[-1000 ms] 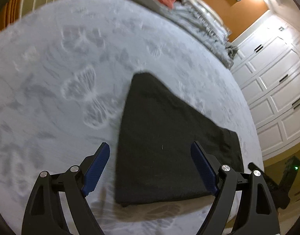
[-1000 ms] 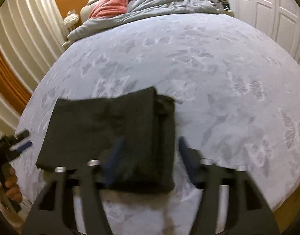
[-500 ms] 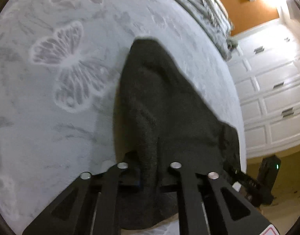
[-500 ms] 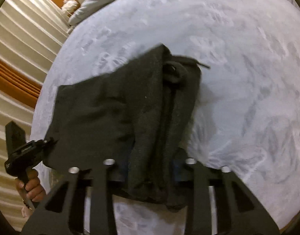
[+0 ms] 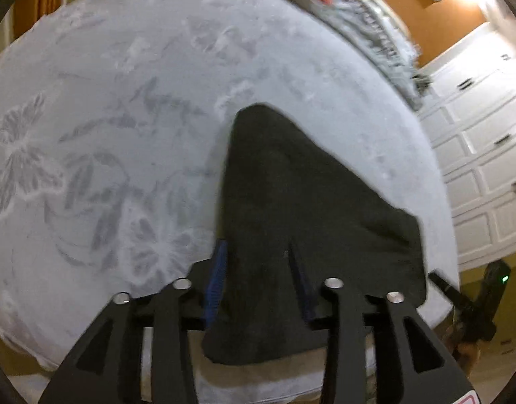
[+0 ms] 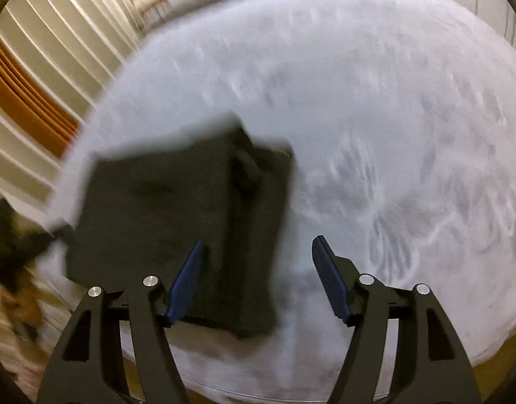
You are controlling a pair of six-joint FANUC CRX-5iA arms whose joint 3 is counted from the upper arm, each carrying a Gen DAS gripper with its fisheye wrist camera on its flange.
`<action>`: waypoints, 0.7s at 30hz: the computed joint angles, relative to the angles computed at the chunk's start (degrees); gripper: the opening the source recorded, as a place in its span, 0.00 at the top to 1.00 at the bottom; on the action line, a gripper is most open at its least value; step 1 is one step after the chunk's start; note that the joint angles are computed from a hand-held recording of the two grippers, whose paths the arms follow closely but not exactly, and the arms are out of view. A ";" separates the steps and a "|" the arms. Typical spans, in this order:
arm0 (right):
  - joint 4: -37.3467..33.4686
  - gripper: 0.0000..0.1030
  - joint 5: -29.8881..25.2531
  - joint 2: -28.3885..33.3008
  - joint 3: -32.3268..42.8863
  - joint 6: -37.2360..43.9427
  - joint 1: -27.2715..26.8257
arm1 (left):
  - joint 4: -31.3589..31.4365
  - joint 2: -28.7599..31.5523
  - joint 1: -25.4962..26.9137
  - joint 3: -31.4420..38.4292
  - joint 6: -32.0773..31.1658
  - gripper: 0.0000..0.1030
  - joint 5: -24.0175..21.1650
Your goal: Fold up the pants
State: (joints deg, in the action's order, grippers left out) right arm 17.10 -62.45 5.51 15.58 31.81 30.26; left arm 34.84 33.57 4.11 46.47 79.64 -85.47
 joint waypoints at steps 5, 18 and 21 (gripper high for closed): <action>-2.06 0.38 -3.87 7.27 8.35 5.25 -0.73 | -1.20 -7.25 -1.06 -9.27 -5.29 0.48 10.65; 0.48 0.77 -12.13 11.41 9.61 6.98 -0.11 | -8.10 -6.14 -5.00 -7.14 -9.58 0.37 9.89; 6.01 0.76 -7.71 8.58 6.99 4.73 1.65 | -8.55 -4.96 -4.94 -5.62 -7.25 0.37 8.70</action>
